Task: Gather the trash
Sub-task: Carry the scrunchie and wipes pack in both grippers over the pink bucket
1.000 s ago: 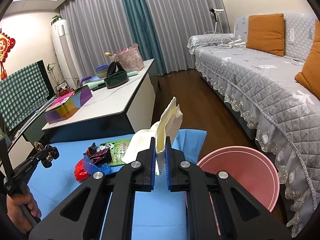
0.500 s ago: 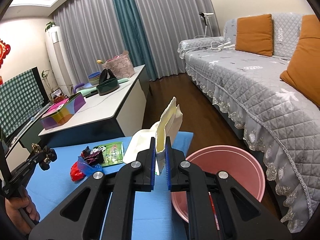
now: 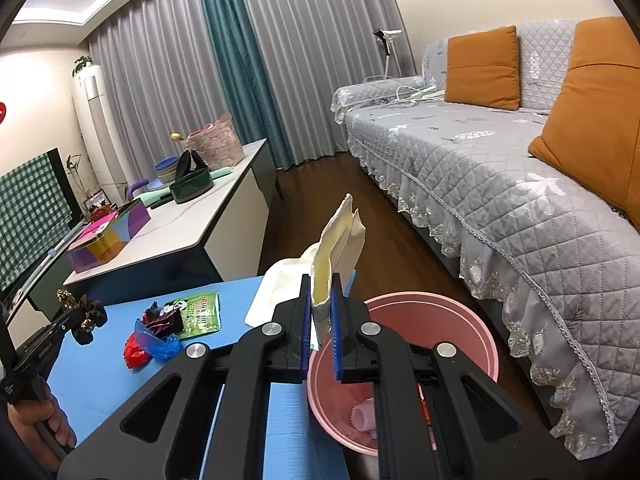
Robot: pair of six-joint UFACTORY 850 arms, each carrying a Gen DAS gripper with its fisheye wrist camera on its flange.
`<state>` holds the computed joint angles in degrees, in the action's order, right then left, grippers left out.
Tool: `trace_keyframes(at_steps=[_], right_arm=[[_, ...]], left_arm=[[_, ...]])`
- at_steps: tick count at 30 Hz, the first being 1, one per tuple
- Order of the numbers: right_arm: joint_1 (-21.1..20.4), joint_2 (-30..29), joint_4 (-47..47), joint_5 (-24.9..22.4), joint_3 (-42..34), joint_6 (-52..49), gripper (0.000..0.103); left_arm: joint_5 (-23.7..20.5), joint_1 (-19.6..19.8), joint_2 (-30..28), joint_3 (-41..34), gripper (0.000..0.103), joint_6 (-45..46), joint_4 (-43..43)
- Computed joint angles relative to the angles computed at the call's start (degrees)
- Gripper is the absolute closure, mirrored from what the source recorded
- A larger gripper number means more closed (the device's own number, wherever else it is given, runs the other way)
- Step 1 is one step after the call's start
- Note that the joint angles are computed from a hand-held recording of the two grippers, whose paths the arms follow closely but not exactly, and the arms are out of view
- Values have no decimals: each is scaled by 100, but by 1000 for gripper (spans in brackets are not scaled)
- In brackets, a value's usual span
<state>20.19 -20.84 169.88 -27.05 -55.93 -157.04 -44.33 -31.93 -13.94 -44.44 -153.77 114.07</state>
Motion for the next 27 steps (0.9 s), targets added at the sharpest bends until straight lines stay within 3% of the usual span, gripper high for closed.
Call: trace_keyframes(at_steps=[27], right_arm=[[-64, 41, 284, -20, 31, -210, 94]], left_arm=[[-4, -184, -83, -110, 94, -65, 336]])
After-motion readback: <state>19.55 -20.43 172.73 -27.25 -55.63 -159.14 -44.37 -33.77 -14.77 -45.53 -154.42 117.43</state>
